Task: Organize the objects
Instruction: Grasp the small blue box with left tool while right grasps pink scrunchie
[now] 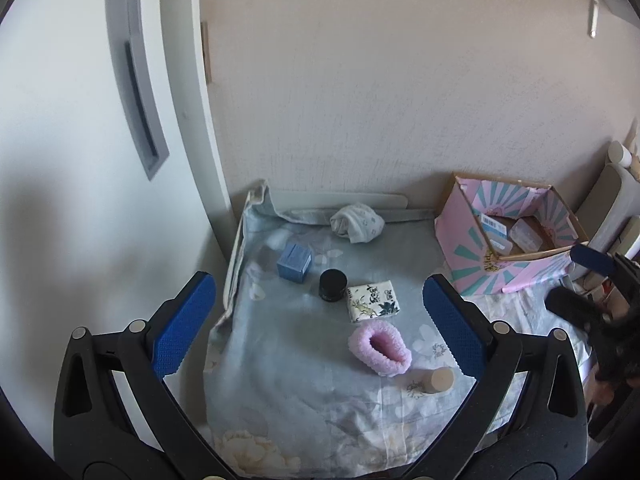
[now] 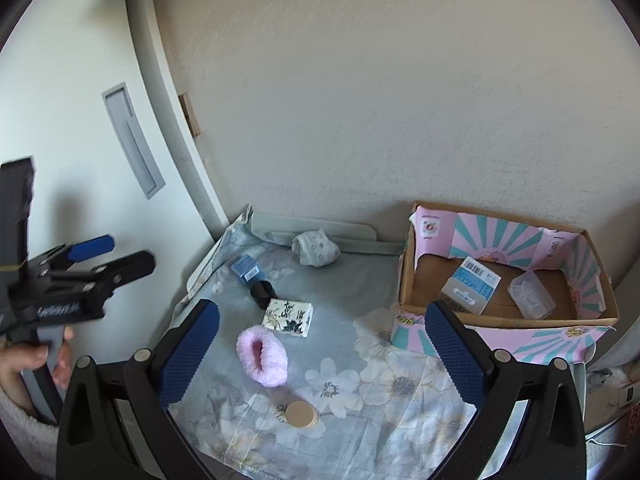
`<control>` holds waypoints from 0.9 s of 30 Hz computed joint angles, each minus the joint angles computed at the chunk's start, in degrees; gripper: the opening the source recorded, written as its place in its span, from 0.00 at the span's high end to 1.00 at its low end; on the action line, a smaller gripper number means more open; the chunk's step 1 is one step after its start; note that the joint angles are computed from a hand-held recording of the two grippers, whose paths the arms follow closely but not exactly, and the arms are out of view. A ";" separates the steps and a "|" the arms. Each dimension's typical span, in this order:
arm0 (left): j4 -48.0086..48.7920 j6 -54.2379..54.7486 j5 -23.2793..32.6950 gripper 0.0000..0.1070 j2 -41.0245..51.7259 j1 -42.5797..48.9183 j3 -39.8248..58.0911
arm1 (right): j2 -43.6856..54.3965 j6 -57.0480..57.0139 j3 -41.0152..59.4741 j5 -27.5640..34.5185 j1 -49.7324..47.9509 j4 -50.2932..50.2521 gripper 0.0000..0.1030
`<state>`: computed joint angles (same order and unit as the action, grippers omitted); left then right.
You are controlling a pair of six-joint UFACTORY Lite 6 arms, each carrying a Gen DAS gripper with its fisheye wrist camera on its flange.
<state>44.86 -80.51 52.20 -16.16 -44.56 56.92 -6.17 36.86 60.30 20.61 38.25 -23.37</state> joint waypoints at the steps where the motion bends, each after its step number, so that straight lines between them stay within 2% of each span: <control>1: -1.27 1.74 -3.06 0.04 0.47 2.81 -0.86 | 0.48 0.37 -0.33 -0.37 0.37 -0.39 0.00; 7: -5.92 10.07 -19.64 0.04 6.78 17.19 -3.87 | 5.94 3.81 -2.31 -3.49 2.06 -3.58 0.00; 10: -6.70 13.00 -26.74 0.09 12.29 22.38 -3.73 | 10.07 5.83 -2.76 -6.91 2.67 -5.14 0.00; 13: -7.32 16.40 -31.80 0.17 19.73 25.95 -1.10 | 14.95 12.65 -1.76 -9.06 3.87 -11.84 0.00; 19: -5.06 17.79 -37.45 0.32 30.57 29.92 2.94 | 25.66 24.59 3.16 -11.38 6.01 -24.26 0.00; 21: -3.77 17.16 -38.81 0.37 32.54 30.78 3.18 | 28.80 26.41 5.15 -11.52 6.45 -26.82 0.00; 24: 2.56 11.95 -40.68 0.40 34.53 31.70 2.68 | 32.32 28.78 7.74 -11.48 6.79 -30.27 0.00; 27: 6.50 8.88 -41.62 0.46 35.93 32.22 2.46 | 35.57 28.01 10.52 -11.54 6.85 -30.43 0.00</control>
